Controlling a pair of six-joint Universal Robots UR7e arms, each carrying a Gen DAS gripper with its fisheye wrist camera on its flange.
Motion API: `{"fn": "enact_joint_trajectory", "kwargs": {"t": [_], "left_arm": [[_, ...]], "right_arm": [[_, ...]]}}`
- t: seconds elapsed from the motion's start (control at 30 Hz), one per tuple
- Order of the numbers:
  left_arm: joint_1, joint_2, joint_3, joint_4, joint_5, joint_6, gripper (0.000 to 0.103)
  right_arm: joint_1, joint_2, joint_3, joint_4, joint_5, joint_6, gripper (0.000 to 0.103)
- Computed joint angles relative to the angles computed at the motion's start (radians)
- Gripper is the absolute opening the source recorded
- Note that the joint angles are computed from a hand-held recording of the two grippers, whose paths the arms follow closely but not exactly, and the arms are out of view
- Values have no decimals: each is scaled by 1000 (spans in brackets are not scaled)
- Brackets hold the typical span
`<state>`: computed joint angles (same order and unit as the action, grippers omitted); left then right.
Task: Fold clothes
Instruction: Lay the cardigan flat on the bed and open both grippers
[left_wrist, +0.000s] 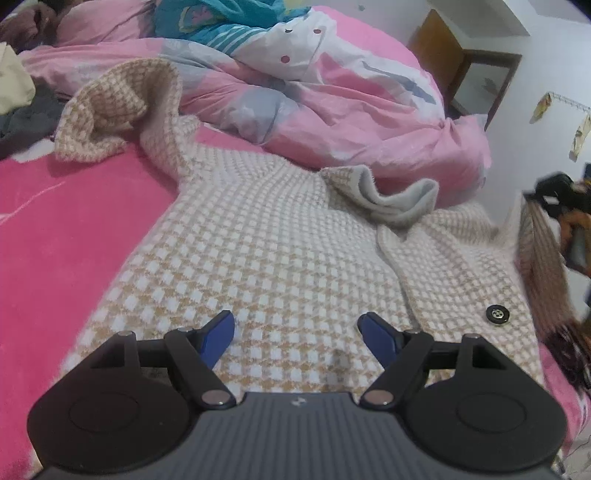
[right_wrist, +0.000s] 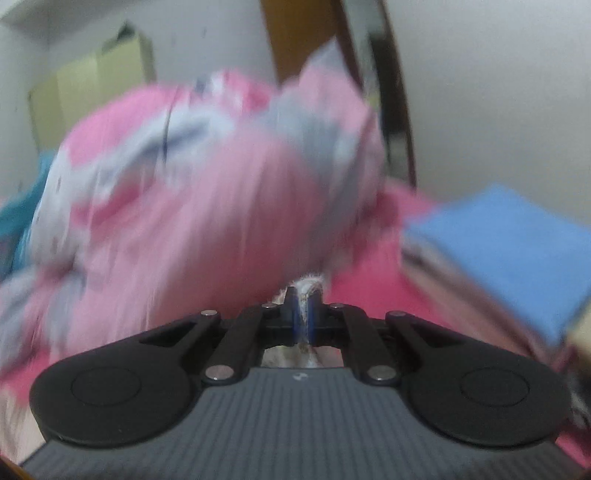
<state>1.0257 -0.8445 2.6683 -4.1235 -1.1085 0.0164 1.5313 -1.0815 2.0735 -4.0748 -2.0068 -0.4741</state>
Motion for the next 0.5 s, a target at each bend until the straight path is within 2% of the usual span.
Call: {"fn": "enact_joint_trajectory", "kwargs": {"t": [0.07,0.1,0.13,0.2,0.27,0.3,0.37,0.43,0.5], "left_arm": [[-1,6,0,-7,2,7,78],[-3,10,-1,-11,6,11,78],[-5,10,-1,-10,8,13,78],[-6,11,-2,-5,9,17,80],[-7,10,-1,-3,11,19,80],[-8,9,0,-2,11,18,80],[-6,6,1,0,7,14,80],[-2,2,1,3,3,10,80],[-4,3,3,2,7,6,80]], "right_arm": [[-3,65,-95,-44,12,-23,4],[-8,93,-137,-25,-16,-19,5],[-14,121,-176,4,-49,-9,12],[-35,154,-230,152,-142,36,21],[-54,171,-259,291,-223,98,38],[-65,167,-247,327,-238,128,43],[-76,145,-197,318,-240,144,60],[-70,94,-139,314,-247,127,66],[-45,28,-78,306,-289,99,66]]}}
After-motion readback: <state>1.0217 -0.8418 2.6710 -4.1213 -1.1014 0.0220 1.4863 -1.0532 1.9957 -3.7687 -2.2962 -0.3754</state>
